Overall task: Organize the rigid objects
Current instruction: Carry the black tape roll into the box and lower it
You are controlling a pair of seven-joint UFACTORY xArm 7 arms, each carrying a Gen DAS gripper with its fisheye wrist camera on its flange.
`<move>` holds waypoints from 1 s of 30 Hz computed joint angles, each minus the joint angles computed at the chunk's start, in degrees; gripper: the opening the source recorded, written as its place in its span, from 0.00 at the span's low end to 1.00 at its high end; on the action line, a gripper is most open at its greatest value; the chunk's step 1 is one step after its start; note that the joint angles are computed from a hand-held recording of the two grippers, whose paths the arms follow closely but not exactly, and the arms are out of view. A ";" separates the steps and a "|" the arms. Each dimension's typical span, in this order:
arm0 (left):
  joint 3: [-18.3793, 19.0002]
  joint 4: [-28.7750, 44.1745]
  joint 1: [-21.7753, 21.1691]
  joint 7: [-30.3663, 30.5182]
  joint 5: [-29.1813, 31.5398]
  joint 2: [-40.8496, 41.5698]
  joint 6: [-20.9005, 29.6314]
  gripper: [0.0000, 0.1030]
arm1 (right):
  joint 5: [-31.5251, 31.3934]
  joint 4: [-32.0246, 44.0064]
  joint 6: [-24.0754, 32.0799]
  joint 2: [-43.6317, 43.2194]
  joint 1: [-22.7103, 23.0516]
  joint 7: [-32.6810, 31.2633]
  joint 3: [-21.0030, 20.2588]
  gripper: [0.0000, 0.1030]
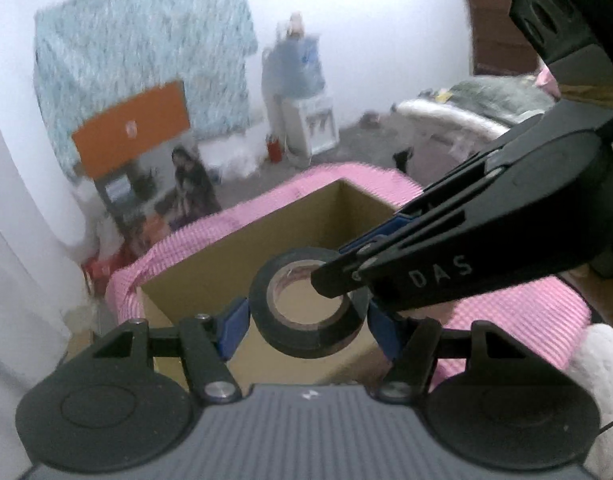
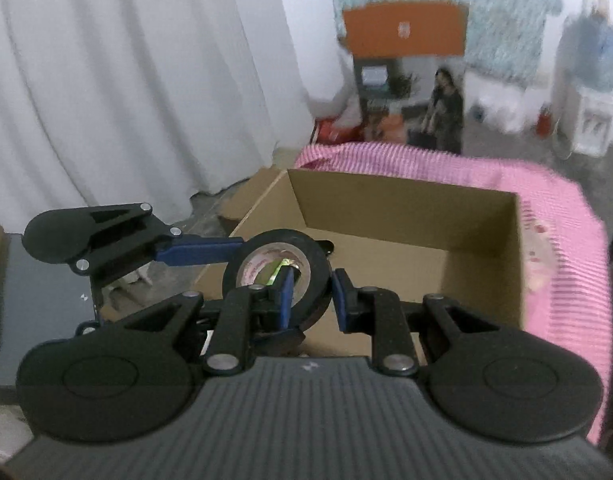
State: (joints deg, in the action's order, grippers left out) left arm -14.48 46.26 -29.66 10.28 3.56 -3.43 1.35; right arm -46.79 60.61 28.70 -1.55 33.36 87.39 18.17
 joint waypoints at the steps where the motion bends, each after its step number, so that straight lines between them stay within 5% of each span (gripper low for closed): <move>1: 0.71 3.25 -0.33 1.95 -2.15 2.28 2.95 0.64 | 3.80 0.75 -2.30 1.50 -0.96 -3.83 -1.24 0.20; 5: 0.67 17.83 1.83 6.71 -7.61 13.14 16.04 0.64 | 23.15 4.74 -7.11 8.84 -4.28 -22.01 -4.13 0.20; 13: 4.11 39.03 -0.79 1.71 0.65 30.41 31.29 0.64 | 48.05 12.41 -6.38 21.56 -10.09 -44.26 -3.10 0.19; 21: 5.96 51.72 -2.24 -0.34 2.82 40.19 39.51 0.64 | 54.46 20.93 -1.97 30.46 -9.42 -51.46 -5.45 0.20; 28: 7.31 54.74 -3.49 -2.76 4.85 42.77 41.44 0.65 | 55.30 25.52 -1.51 35.41 -8.71 -52.53 -6.53 0.22; 30: 8.01 53.91 -4.17 -3.98 6.11 42.14 40.71 0.66 | 56.54 26.01 -2.27 36.33 -9.34 -53.04 -6.00 0.30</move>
